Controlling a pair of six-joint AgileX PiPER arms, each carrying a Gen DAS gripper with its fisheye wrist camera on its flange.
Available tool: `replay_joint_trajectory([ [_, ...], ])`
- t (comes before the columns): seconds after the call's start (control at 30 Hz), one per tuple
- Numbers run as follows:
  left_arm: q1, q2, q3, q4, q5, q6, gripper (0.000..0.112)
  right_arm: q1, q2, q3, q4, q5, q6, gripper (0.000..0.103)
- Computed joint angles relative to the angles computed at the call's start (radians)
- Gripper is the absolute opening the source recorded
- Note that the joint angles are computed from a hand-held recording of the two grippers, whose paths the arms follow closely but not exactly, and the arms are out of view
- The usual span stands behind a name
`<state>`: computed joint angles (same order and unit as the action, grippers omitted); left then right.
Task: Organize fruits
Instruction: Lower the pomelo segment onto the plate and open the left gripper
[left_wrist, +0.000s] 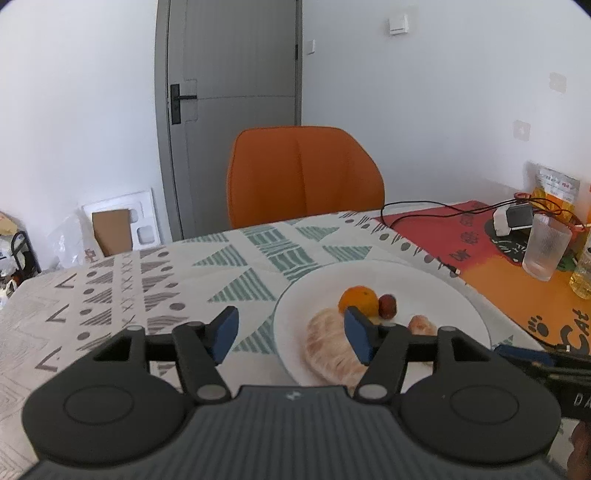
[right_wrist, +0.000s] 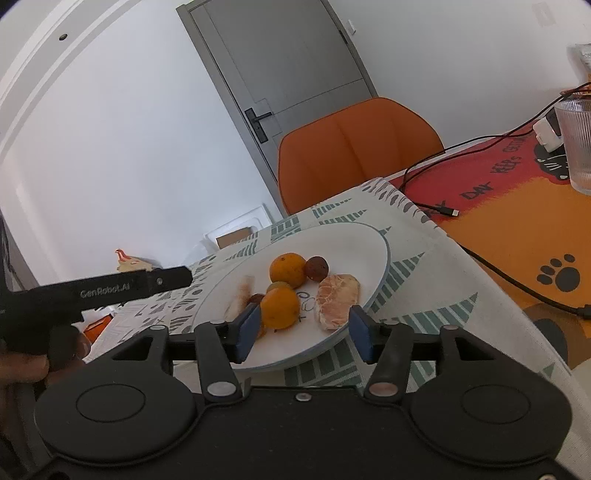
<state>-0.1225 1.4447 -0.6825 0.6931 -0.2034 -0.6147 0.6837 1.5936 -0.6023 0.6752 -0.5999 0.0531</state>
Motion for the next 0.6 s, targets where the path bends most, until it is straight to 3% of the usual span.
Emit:
replay_joint_trajectory([
  [0.2,0.067,-0.022,0.022,0.137,-0.01,-0.134,0.064,0.019,0.0,-0.019,0.037,0.007,-0.05,0.056],
  [0.3,0.116,-0.043,0.031,0.277,-0.022,-0.267,0.067,0.035,0.003,-0.035,0.067,0.013,-0.085,0.056],
  [0.47,0.187,-0.092,0.061,0.335,-0.052,-0.305,0.074,0.065,0.01,-0.067,0.121,0.026,-0.146,0.056],
  [0.6,0.249,-0.119,0.077,0.445,-0.081,-0.411,0.078,0.091,0.018,-0.097,0.18,0.034,-0.211,0.063],
])
